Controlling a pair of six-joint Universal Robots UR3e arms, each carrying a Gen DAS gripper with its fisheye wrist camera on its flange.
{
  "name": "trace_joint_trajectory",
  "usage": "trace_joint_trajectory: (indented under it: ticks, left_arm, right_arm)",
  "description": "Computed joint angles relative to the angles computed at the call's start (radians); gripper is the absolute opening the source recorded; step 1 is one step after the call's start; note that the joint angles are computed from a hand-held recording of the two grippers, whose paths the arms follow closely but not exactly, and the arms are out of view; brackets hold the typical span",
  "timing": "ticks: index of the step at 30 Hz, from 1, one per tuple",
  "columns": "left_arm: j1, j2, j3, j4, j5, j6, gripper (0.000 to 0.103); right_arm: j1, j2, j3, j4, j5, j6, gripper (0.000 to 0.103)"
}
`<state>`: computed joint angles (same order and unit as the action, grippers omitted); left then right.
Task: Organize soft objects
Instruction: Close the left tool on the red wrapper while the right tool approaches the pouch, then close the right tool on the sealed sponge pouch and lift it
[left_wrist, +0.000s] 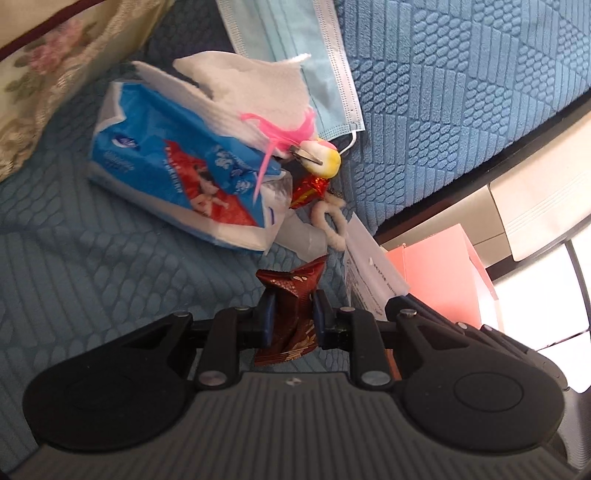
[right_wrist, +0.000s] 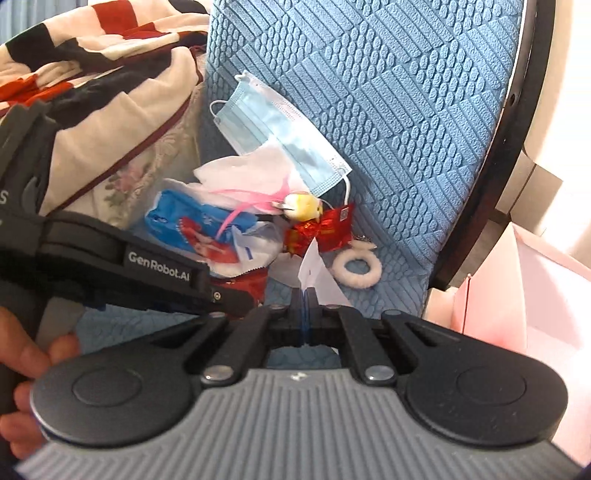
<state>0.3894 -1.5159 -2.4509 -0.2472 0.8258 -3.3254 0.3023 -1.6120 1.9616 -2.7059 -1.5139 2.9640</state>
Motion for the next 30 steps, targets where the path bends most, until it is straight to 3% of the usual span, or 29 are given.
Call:
trace_joint_trajectory:
  ticks: [6,9,19,26,30]
  left_arm:
    - [0.031,0.056,-0.050,0.001,0.006,0.015,0.025]
    - [0.041,0.080,-0.058,-0.014,0.010,0.023,0.025]
    - [0.030,0.389,-0.093,-0.209,0.089,0.089,0.025]
    - [0.004,0.558,-0.121,-0.320,0.135,0.103,0.025]
    - [-0.005,0.555,-0.148,-0.302,0.163,0.100,0.025]
  right_arm:
    - [-0.042,-0.069,0.022,0.037,0.100,0.081,0.003]
    - [-0.026,-0.092,0.039,0.033,0.084,0.088,0.003]
    - [-0.064,-0.220,0.062,0.114,0.121,0.163,0.003]
    - [-0.109,-0.301,0.096,0.185,0.149,0.139,0.003]
    - [-0.106,-0.308,0.152,0.195,0.138,0.095,0.006]
